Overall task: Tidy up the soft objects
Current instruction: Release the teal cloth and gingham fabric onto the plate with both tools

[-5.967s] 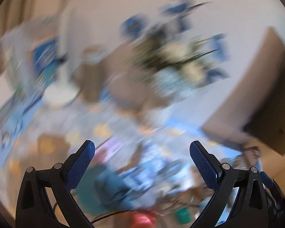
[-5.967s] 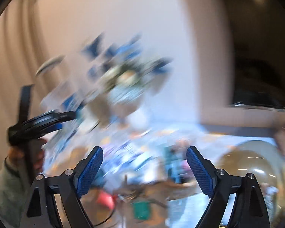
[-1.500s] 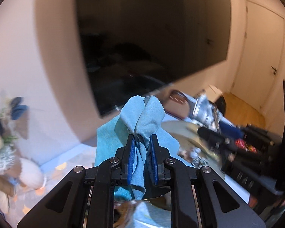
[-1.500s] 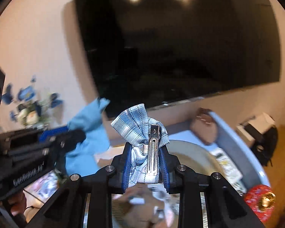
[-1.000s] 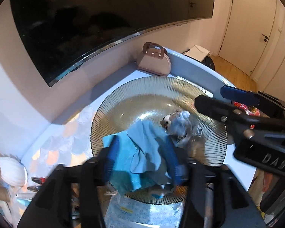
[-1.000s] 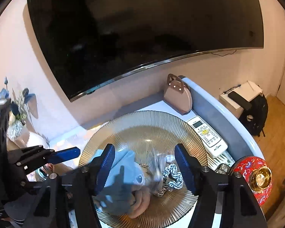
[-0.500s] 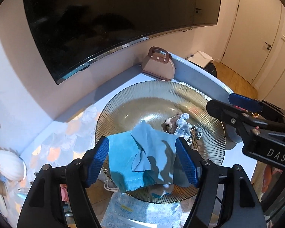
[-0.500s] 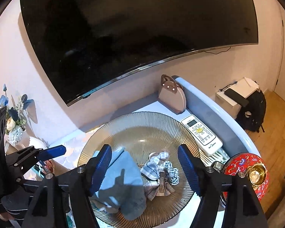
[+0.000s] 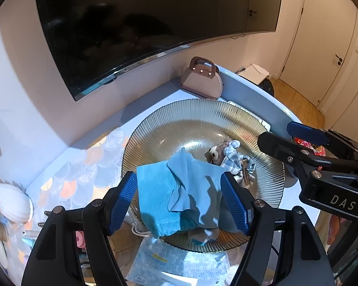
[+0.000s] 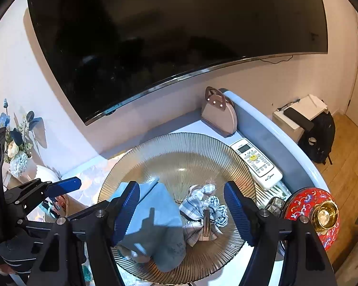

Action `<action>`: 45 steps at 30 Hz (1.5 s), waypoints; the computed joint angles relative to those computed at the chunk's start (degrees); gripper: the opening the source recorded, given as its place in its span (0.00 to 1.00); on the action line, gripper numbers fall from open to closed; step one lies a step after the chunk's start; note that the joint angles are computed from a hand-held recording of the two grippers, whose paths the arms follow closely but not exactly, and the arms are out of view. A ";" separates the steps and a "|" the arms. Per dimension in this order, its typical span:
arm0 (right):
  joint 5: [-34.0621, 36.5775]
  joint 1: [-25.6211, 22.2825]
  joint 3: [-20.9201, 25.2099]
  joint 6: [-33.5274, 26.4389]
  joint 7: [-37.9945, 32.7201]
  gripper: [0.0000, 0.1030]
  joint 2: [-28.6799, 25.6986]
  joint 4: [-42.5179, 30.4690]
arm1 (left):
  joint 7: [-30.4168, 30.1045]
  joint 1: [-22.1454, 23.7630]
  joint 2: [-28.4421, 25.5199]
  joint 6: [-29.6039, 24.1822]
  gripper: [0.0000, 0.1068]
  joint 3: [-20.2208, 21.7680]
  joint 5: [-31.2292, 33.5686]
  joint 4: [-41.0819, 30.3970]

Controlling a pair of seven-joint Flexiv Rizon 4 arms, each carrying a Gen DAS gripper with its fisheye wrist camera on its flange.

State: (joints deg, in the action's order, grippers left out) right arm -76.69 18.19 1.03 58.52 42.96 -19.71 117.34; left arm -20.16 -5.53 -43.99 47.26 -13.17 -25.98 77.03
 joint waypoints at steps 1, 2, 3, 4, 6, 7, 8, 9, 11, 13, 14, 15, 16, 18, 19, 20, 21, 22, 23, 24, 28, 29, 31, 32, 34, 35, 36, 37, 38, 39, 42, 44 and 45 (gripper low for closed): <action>0.06 -0.01 0.02 0.07 -0.04 0.69 -0.05 -0.02 | 0.00 -0.01 0.00 0.00 0.66 0.01 -0.01 0.00; 0.20 -0.02 0.05 0.14 -0.13 0.70 -0.11 -0.06 | -0.03 0.01 0.05 -0.08 0.66 0.02 -0.03 0.04; 0.37 -0.05 0.06 0.31 -0.27 0.70 -0.18 -0.09 | -0.14 -0.01 0.05 -0.20 0.66 0.09 0.01 -0.01; 0.49 -0.06 0.04 0.46 -0.39 0.70 -0.24 -0.13 | -0.26 -0.04 0.02 -0.27 0.66 0.17 0.05 -0.09; 0.87 0.03 0.03 0.51 -0.68 0.70 -0.36 -0.26 | -0.49 -0.09 -0.04 -0.44 0.66 0.31 0.18 -0.23; 0.94 0.08 -0.01 0.55 -0.70 0.70 -0.37 -0.26 | -0.56 -0.08 -0.04 -0.48 0.66 0.35 0.22 -0.25; 0.95 0.10 -0.06 0.67 -0.74 0.70 -0.38 -0.26 | -0.69 -0.08 -0.05 -0.58 0.66 0.40 0.25 -0.29; 1.08 0.13 -0.08 0.68 -0.86 0.70 -0.42 -0.31 | -0.87 -0.07 -0.07 -0.81 0.66 0.46 0.29 -0.39; 1.25 0.22 -0.14 0.69 -1.01 0.70 -0.50 -0.39 | -1.09 -0.05 -0.11 -1.10 0.66 0.53 0.36 -0.53; 1.27 0.28 -0.21 0.71 -1.02 0.71 -0.49 -0.37 | -1.18 -0.03 -0.13 -1.23 0.66 0.54 0.39 -0.61; 1.27 0.30 -0.24 0.71 -1.00 0.71 -0.49 -0.37 | -1.23 -0.06 -0.17 -1.23 0.66 0.54 0.42 -0.66; 1.27 0.32 -0.25 0.72 -1.00 0.71 -0.49 -0.37 | -1.25 -0.05 -0.16 -1.28 0.66 0.54 0.44 -0.67; 1.27 0.32 -0.27 0.74 -1.04 0.71 -0.49 -0.36 | -1.26 -0.03 -0.15 -1.37 0.66 0.52 0.44 -0.68; 1.35 0.35 -0.26 0.72 -1.10 0.71 -0.50 -0.36 | -1.25 0.02 -0.15 -1.44 0.66 0.48 0.39 -0.67; 1.36 0.40 -0.25 0.70 -1.09 0.71 -0.51 -0.36 | -1.24 0.04 -0.10 -1.41 0.66 0.46 0.35 -0.58; 1.39 0.44 -0.23 0.67 -1.12 0.71 -0.51 -0.35 | -1.27 0.03 -0.09 -1.40 0.66 0.47 0.35 -0.57; 1.43 0.46 -0.22 0.70 -1.24 0.71 -0.52 -0.37 | -1.29 0.06 -0.07 -1.46 0.66 0.46 0.30 -0.55; 1.49 0.53 -0.20 0.63 -1.29 0.72 -0.52 -0.40 | -1.32 0.07 -0.01 -1.50 0.66 0.46 0.28 -0.49; 1.53 0.57 -0.19 0.61 -1.37 0.72 -0.54 -0.44 | -1.40 0.08 0.01 -1.58 0.66 0.49 0.27 -0.50; 1.59 0.60 -0.18 0.62 -1.49 0.72 -0.57 -0.48 | -1.47 0.08 -0.01 -1.66 0.66 0.51 0.27 -0.55; 1.67 0.77 -0.20 0.70 -1.86 0.72 -0.72 -0.71 | -1.64 0.28 0.04 -2.09 0.66 0.50 0.05 -0.62; 1.75 0.81 -0.22 0.71 -2.01 0.72 -0.80 -0.83 | -1.68 0.34 0.04 -2.23 0.66 0.51 -0.01 -0.67; 2.01 0.89 -0.21 0.75 -2.37 0.72 -0.89 -0.96 | -1.79 0.33 -0.02 -2.56 0.66 0.72 0.18 -0.93; 2.15 0.94 -0.20 0.80 -2.59 0.72 -0.89 -1.00 | -1.95 0.29 -0.07 -2.68 0.66 0.86 0.31 -1.09; 2.47 1.10 -0.19 0.72 -3.14 0.72 -0.94 -1.21 | -2.25 0.51 -0.10 -3.17 0.66 0.81 0.06 -1.31; 2.64 1.21 -0.18 0.61 -3.47 0.72 -0.95 -1.32 | -2.50 0.63 -0.10 -3.54 0.66 0.81 -0.09 -1.43; 2.69 1.32 -0.19 0.52 -3.63 0.72 -0.89 -1.37 | -2.72 0.70 -0.05 -3.70 0.66 0.84 -0.21 -1.45; 2.82 1.42 -0.18 0.40 -3.87 0.72 -0.88 -1.48 | -2.78 0.76 -0.06 -3.66 0.66 0.83 -0.30 -1.46; 2.90 1.57 -0.16 0.21 -4.06 0.72 -0.86 -1.57 | -2.80 0.85 0.06 -3.52 0.66 0.78 -0.46 -1.27; 3.01 1.71 -0.12 -0.01 -4.34 0.72 -0.80 -1.66 | -2.82 0.92 0.15 -3.49 0.66 0.77 -0.54 -1.14; 3.15 2.06 -0.03 -0.45 -4.86 0.72 -0.72 -1.94 | -2.80 1.23 0.48 -3.59 0.66 0.63 -0.97 -0.72; 3.23 2.21 0.01 -0.58 -4.95 0.73 -0.66 -2.03 | -2.65 1.36 0.70 -3.47 0.66 0.58 -1.18 -0.43; 3.20 2.28 0.03 -0.60 -4.90 0.73 -0.60 -2.02 | -2.47 1.50 0.89 -3.31 0.66 0.47 -1.42 -0.12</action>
State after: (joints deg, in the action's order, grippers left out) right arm -73.49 20.47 1.06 57.92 38.06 -20.30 115.31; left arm -22.63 -4.03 -43.10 43.95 -12.69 -27.39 76.91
